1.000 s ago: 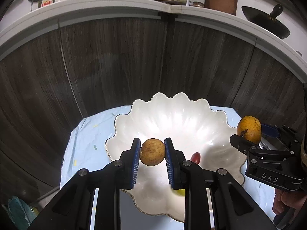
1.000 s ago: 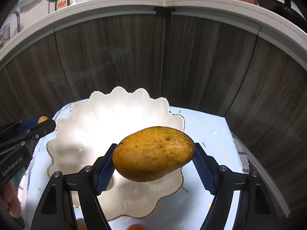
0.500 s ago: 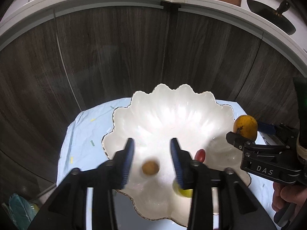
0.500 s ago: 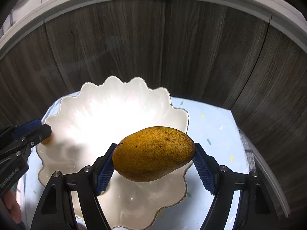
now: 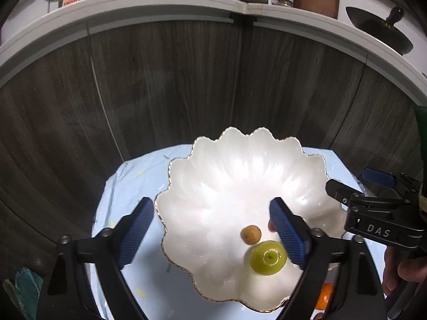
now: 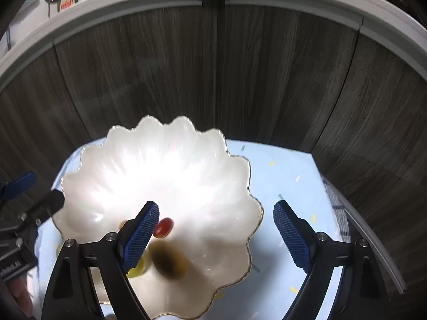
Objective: Organize fruits
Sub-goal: 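Open both tools to drop the brown fruit and mango into the bowl, then withdraw both tools from the bowl back toward the remaining fruits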
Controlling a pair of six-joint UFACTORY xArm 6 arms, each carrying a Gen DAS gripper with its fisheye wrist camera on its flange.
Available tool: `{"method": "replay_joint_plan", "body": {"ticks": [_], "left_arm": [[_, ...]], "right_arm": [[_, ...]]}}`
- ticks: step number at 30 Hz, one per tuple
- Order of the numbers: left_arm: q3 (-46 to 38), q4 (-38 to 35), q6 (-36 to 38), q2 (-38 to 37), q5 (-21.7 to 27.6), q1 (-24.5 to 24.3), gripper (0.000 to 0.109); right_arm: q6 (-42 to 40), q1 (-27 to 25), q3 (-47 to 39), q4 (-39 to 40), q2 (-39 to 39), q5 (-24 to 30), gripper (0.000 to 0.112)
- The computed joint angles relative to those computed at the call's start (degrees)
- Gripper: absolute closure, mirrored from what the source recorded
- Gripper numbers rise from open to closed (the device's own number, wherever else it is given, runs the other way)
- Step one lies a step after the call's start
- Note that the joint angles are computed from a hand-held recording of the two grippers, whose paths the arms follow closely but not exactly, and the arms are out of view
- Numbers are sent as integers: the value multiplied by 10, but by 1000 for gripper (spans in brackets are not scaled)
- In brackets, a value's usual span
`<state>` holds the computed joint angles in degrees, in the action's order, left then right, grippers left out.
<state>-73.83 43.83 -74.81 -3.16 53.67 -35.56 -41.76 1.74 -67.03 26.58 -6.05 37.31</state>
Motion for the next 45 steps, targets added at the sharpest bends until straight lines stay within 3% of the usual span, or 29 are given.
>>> {"method": "replay_joint_plan", "body": {"ticks": [28,45], "left_arm": [[-13,55,-38,-46,95,-78,13],[8,66,-68,-62,126,-135,12]], "right_arm": [[-94,-45,61,101,-119,25,22],[-142,-87,114,137,-176,60,22]]}}
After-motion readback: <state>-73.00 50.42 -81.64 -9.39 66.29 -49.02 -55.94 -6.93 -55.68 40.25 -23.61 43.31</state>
